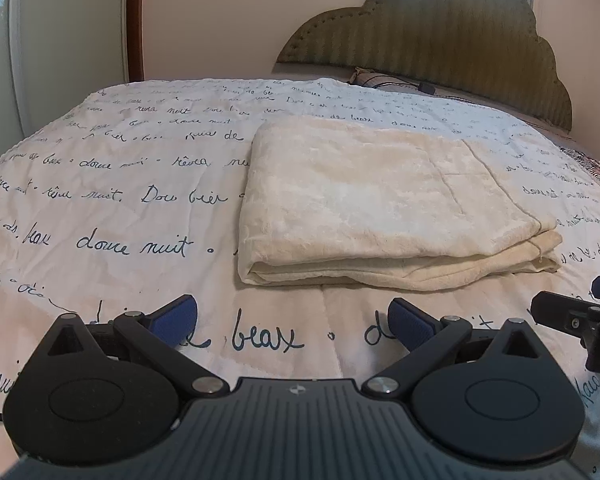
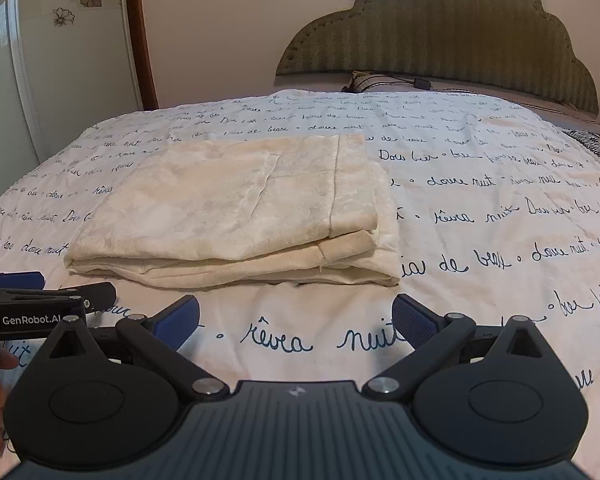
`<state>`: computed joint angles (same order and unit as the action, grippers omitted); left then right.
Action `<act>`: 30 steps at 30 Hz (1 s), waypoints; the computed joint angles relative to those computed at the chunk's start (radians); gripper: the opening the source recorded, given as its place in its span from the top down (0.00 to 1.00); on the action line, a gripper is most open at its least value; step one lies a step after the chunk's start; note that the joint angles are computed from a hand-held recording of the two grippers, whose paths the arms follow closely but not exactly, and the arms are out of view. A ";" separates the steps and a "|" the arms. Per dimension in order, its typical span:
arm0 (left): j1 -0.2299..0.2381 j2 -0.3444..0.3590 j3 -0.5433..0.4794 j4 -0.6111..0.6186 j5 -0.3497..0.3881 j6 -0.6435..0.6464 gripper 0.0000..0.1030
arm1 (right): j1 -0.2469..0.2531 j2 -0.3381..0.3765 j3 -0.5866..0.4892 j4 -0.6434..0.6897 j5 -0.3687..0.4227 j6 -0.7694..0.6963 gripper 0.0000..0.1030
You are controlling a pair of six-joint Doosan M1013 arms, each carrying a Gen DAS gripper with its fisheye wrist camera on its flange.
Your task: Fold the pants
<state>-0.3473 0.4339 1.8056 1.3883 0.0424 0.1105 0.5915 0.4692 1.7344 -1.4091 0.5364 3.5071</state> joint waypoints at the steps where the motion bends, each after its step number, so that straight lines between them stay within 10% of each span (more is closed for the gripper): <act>1: -0.001 0.001 0.002 0.062 0.005 -0.061 0.00 | 0.000 0.002 -0.001 0.006 0.002 -0.002 0.00; 10: -0.010 0.008 0.010 0.365 0.039 -0.332 0.00 | 0.002 0.043 -0.026 0.066 0.009 -0.038 0.00; 30: -0.007 0.015 0.011 0.402 0.033 -0.372 0.00 | 0.013 0.058 -0.023 0.016 0.036 -0.009 0.00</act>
<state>-0.3543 0.4485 1.8164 1.7902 0.0756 -0.2616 0.6043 0.5276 1.7110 -1.3934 0.5726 3.4978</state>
